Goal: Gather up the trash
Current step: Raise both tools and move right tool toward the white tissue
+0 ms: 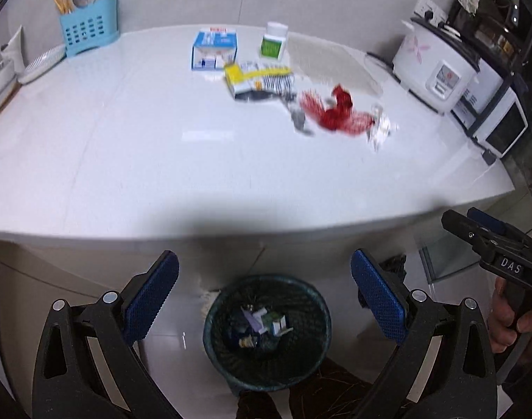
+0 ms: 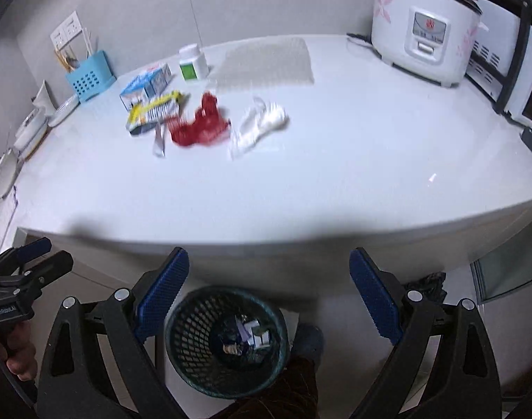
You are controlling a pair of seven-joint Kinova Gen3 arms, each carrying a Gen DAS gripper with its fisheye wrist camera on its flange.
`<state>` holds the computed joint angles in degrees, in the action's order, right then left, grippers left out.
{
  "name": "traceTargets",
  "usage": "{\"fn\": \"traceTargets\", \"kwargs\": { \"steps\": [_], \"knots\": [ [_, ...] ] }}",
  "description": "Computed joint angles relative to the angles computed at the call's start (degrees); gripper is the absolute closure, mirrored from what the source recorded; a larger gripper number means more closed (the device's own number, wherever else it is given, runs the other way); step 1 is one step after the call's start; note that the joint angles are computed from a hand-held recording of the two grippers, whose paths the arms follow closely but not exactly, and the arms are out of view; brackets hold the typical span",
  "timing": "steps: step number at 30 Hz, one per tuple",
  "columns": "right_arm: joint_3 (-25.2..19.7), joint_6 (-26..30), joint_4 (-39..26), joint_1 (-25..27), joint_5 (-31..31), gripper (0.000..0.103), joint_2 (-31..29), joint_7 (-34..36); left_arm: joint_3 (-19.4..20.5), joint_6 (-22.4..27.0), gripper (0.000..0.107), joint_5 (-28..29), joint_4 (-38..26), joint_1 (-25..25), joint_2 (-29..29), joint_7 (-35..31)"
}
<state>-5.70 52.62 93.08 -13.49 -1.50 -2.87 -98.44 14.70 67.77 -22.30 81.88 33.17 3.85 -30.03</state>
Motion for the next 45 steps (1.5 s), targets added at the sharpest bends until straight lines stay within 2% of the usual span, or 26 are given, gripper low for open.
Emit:
{"fn": "traceTargets", "kwargs": {
  "steps": [5,14,19,23,30,36,39,43,45],
  "knots": [
    [0.55,2.59,-7.52,0.13,-0.74,0.014,3.76,0.34,-1.3,4.38,0.01,-2.37,-8.0,-0.09,3.31,-2.12],
    [1.4,8.12,-20.06,0.6,-1.53,0.014,11.18,2.59,-5.54,7.46,0.01,-1.14,-19.38,-1.12,9.07,-6.5],
    [1.74,12.34,-27.57,0.66,-1.93,0.014,16.65,3.11,-8.01,9.02,0.01,1.47,-26.52,-2.26,13.59,-10.25],
    [2.27,17.9,-35.41,0.22,-1.18,0.016,22.07,2.83,-9.84,11.43,0.01,3.64,-33.44,-3.13,18.28,-13.35],
    [2.8,27.79,-47.78,-0.59,-1.04,0.021,30.79,2.35,-12.66,18.72,0.01,8.15,-47.39,-4.82,28.06,-17.61],
    [3.07,32.66,-53.43,-1.14,-1.17,0.023,35.08,2.02,-14.38,24.03,0.01,11.38,-56.57,-6.32,34.67,-18.53],
    [3.13,35.15,-56.37,-1.21,-1.41,0.028,37.22,1.85,-15.14,27.14,0.01,12.04,-61.24,-6.6,37.71,-18.95],
    [3.2,38.24,-59.34,-1.37,-1.59,0.041,39.67,2.14,-15.76,31.3,0.011,12.99,-67.22,-7.08,41.41,-19.17],
    [3.37,37.61,-58.41,-1.44,-1.43,0.048,39.53,1.82,-16.1,34.43,0.012,13.22,-71.61,-7.25,43.79,-19.4]
  ]
}}
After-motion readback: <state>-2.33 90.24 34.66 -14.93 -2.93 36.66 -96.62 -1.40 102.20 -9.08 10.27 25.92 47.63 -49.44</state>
